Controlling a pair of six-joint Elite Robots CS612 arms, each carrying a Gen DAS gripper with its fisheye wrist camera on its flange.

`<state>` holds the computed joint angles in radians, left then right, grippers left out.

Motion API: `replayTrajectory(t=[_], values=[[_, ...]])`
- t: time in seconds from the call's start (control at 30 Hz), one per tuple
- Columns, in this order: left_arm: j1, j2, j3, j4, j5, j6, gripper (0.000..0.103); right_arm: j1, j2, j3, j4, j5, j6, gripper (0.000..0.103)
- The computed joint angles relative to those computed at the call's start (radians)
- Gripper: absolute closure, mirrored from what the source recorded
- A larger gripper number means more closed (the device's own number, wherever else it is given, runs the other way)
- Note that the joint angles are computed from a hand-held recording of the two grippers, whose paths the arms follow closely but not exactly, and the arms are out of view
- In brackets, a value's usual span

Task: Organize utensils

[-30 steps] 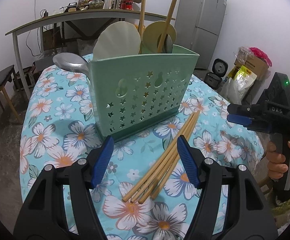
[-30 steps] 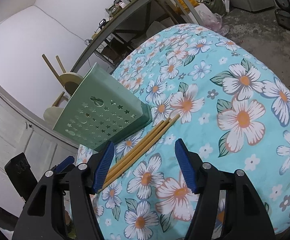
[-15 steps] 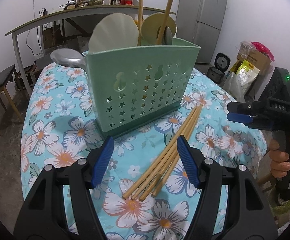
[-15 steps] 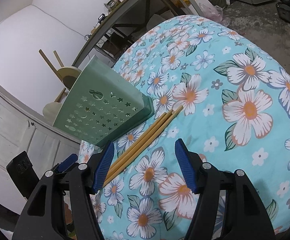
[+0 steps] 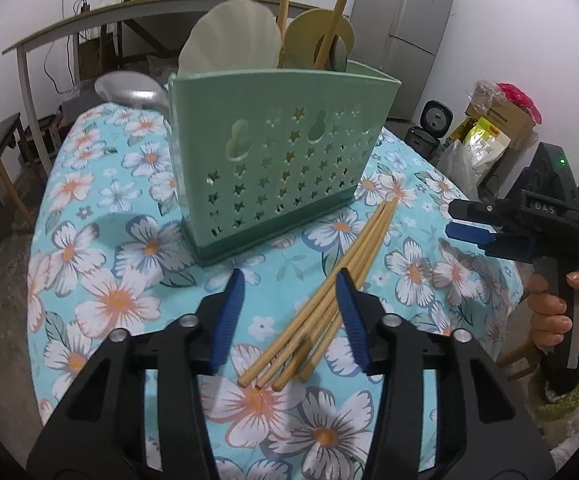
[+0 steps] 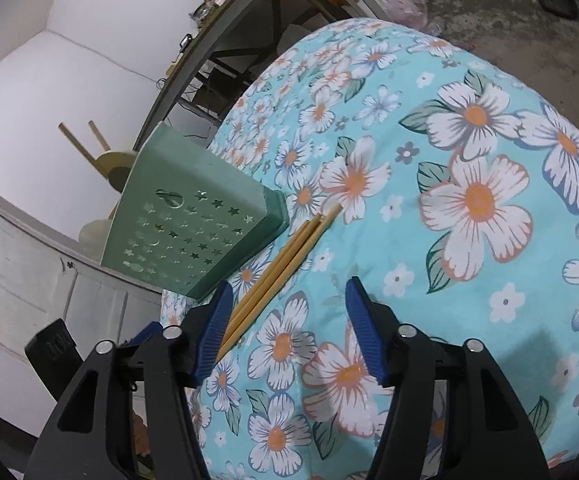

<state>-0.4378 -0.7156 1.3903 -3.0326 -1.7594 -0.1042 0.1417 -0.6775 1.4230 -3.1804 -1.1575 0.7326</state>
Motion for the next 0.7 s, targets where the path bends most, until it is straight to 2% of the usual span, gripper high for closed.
replayTrajectory(t=[0.17,0.43,0.57,0.7], values=[[0.005,0.003,0.003,-0.001,-0.019,0.001,0.067,-0.005,0.026,-0.032,0.007,0.062,0.057,0.057],[0.018,0.006,0.010,-0.027,-0.035,-0.018,0.067,-0.016,0.075,-0.096,0.010,0.105,0.189,0.070],[0.024,0.011,0.008,-0.036,-0.046,-0.029,0.067,-0.017,0.096,-0.120,0.015,0.099,0.256,0.079],[0.026,0.012,0.008,-0.044,-0.055,-0.031,0.067,-0.016,0.113,-0.140,0.008,0.075,0.306,0.083]])
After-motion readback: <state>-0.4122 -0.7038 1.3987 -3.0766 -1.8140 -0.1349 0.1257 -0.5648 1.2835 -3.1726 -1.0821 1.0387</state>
